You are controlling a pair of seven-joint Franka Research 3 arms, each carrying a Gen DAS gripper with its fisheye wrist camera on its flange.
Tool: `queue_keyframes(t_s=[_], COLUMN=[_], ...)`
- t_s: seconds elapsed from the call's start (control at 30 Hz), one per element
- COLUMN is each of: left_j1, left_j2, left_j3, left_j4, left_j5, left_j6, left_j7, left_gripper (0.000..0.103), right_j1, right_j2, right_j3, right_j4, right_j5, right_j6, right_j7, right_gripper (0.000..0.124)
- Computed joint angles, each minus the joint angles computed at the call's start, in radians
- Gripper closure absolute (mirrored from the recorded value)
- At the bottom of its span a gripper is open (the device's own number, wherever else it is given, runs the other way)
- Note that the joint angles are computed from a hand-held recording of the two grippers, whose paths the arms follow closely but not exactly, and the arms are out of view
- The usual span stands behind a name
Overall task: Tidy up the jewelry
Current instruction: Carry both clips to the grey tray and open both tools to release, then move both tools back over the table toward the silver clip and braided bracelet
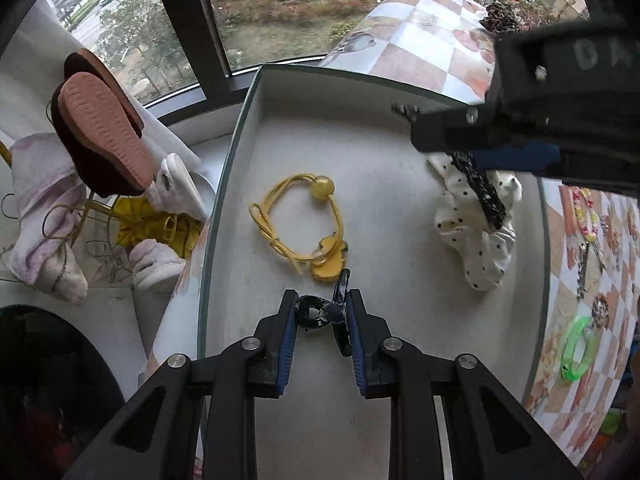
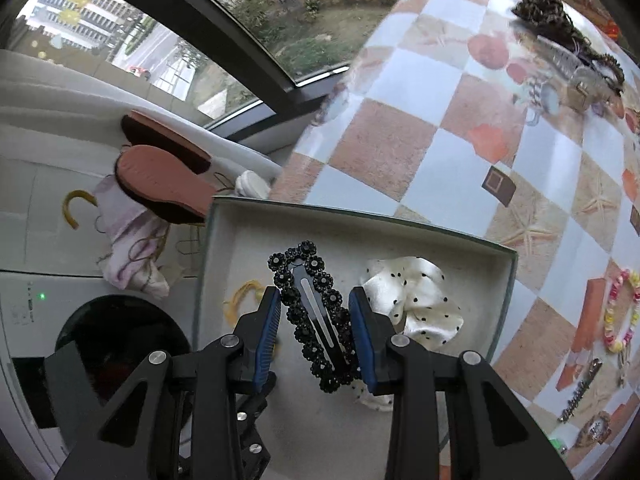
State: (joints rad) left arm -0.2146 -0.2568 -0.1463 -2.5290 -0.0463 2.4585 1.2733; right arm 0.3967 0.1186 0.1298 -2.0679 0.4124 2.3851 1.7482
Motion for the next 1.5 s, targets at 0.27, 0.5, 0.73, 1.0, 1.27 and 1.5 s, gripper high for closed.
queue_keyframes(t_s=[0.27, 0.5, 0.73, 1.0, 1.27, 1.5], left_j1=[0.008, 0.001, -0.005, -0.009, -0.029, -0.044], left_j2=[0.023, 0.013, -0.003, -0.051, -0.052, -0.063], left_j3=[-0.020, -0.025, -0.026, -0.036, -0.029, -0.037], left_j4=[0.015, 0.018, 0.020, -0.005, 0.016, 0.029], left_j5=[0.068, 0.090, 0.099, 0.149, 0.127, 0.127], left_j6=[0.024, -0.008, -0.033, -0.019, -0.059, -0.077], left_j7=[-0.029, -0.044, -0.058, -0.096, -0.064, -0.044], left_gripper=[0.074, 0.074, 0.074, 0.008, 0.005, 0.000], right_j1=[0.000, -0.014, -0.034, -0.043, -0.075, -0.114], right_j2=[0.050, 0.063, 0.015, -0.125, -0.293, -0.439], right_j3=[-0.005, -0.002, -0.003, -0.018, -0.044, -0.061], right_j4=[0.024, 0.034, -0.002, -0.106, -0.265, -0.396], right_j5=[-0.035, 0.017, 0.112, 0.156, 0.111, 0.065], right_j6=[-0.008, -0.026, -0.013, 0.033, 0.026, -0.012], right_j7=[0.034, -0.001, -0.044, -0.040, 0.063, 0.128], right_gripper=[0.085, 0.084, 0.065, 0.061, 0.054, 0.054])
